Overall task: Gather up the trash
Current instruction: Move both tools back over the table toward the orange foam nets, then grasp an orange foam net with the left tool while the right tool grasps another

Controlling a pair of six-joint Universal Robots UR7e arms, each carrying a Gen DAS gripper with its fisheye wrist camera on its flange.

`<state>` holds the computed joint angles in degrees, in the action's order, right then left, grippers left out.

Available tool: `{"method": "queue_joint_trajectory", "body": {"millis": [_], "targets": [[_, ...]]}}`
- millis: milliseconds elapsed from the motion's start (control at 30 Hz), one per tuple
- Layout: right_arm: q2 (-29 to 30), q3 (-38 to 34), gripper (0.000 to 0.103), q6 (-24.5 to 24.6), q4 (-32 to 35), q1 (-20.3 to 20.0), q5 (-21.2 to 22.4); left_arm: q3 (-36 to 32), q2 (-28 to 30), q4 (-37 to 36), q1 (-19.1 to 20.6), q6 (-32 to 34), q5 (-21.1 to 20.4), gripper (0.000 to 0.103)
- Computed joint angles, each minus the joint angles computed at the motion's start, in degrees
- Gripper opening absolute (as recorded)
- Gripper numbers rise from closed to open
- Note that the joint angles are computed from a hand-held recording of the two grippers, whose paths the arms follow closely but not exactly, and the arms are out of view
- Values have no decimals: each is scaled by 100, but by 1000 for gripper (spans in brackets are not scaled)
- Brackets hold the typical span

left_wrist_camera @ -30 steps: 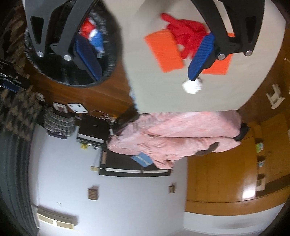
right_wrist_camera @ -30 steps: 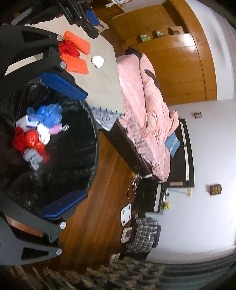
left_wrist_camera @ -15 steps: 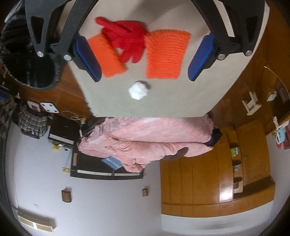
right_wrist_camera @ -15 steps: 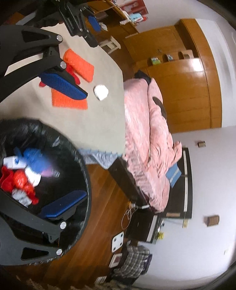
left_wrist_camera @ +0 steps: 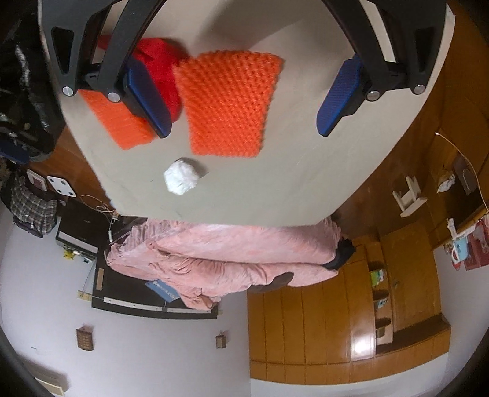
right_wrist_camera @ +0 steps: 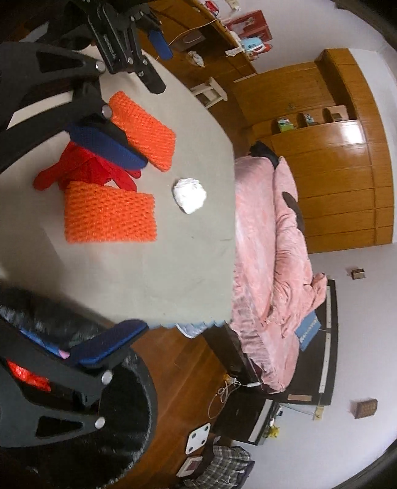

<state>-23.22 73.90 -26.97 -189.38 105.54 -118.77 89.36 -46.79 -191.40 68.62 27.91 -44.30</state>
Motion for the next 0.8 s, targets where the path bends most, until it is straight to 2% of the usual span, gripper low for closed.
{"method": "queue_joint_trajectory", "body": {"millis": [33,233,433,633,800], "targets": [[82,-111,81,26,133,-7,-44,-34,10,44,39,-19,-15,94],[510,-656,69,136,585,-59,-246,-280,99,378,236,-215,-45,94],[735,-966,62,209,974,-142,-450,-499,220,760,402,-373,-25,91],[786,-1168,53,437,1560,-223,-422,-654,291,1218,491,-615,-9,89],[806,-1219,44,407,1844,-237,-395,-778,349,1611,520,-769,66,85]]}}
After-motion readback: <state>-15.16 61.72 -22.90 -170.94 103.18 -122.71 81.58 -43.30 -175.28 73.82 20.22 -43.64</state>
